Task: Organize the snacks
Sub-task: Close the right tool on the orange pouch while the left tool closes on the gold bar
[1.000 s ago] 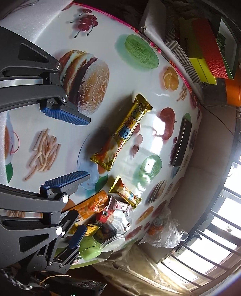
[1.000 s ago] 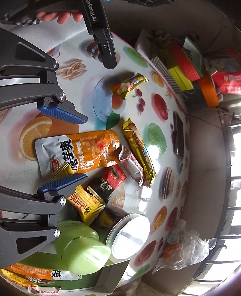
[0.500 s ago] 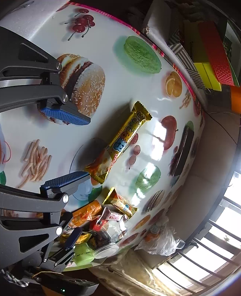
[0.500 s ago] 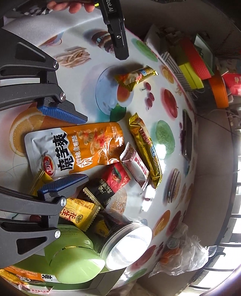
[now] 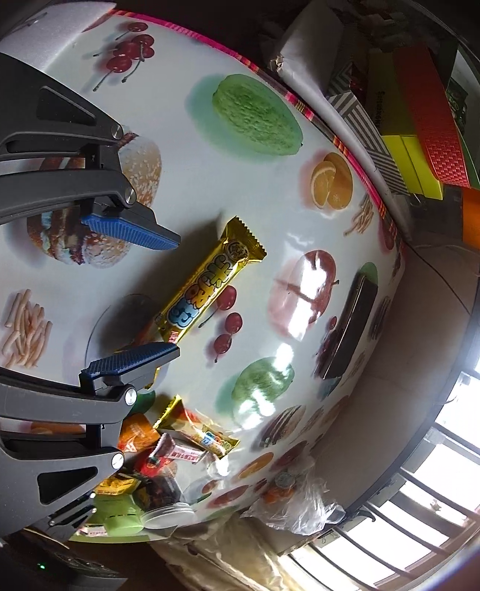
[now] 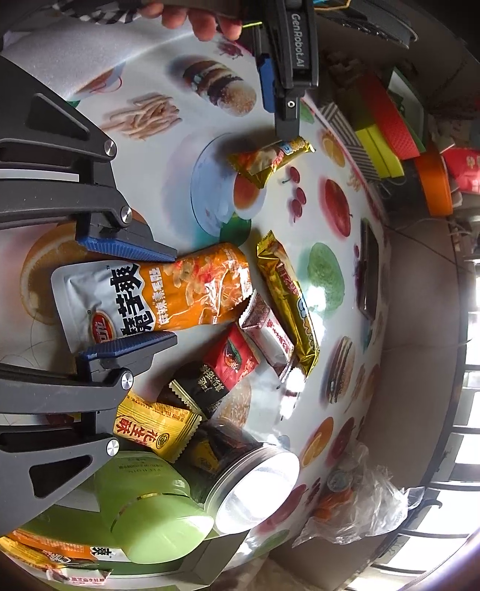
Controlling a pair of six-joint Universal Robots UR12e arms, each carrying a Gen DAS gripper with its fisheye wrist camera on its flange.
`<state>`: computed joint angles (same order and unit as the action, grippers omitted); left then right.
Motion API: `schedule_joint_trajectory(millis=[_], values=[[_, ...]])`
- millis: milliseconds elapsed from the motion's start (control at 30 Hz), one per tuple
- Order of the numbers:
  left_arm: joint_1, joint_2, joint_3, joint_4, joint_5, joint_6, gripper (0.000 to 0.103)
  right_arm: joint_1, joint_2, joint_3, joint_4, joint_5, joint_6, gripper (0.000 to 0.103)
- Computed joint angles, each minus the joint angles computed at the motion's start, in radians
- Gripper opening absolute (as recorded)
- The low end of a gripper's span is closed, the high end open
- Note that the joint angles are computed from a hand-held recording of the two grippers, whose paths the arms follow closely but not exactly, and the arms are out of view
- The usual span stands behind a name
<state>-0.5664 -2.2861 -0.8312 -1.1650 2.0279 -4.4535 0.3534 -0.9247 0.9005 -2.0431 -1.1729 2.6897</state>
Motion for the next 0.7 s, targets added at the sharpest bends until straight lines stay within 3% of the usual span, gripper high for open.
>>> schedule_joint_trajectory(millis=[67, 400, 700], values=[[0.008, -0.003, 0.010, -0.029, -0.013, -0.032, 0.053, -0.001, -0.002, 0.005, -0.005, 0.006, 0.001, 0.036], [0.026, -0.055, 0.102, -0.130, -0.044, -0.027, 0.053, -0.005, -0.003, 0.008, -0.004, 0.022, 0.007, 0.036], [0.021, -0.123, 0.228, -0.241, -0.035, 0.025, 0.053, -0.007, -0.003, 0.007, 0.000, 0.035, 0.014, 0.036]])
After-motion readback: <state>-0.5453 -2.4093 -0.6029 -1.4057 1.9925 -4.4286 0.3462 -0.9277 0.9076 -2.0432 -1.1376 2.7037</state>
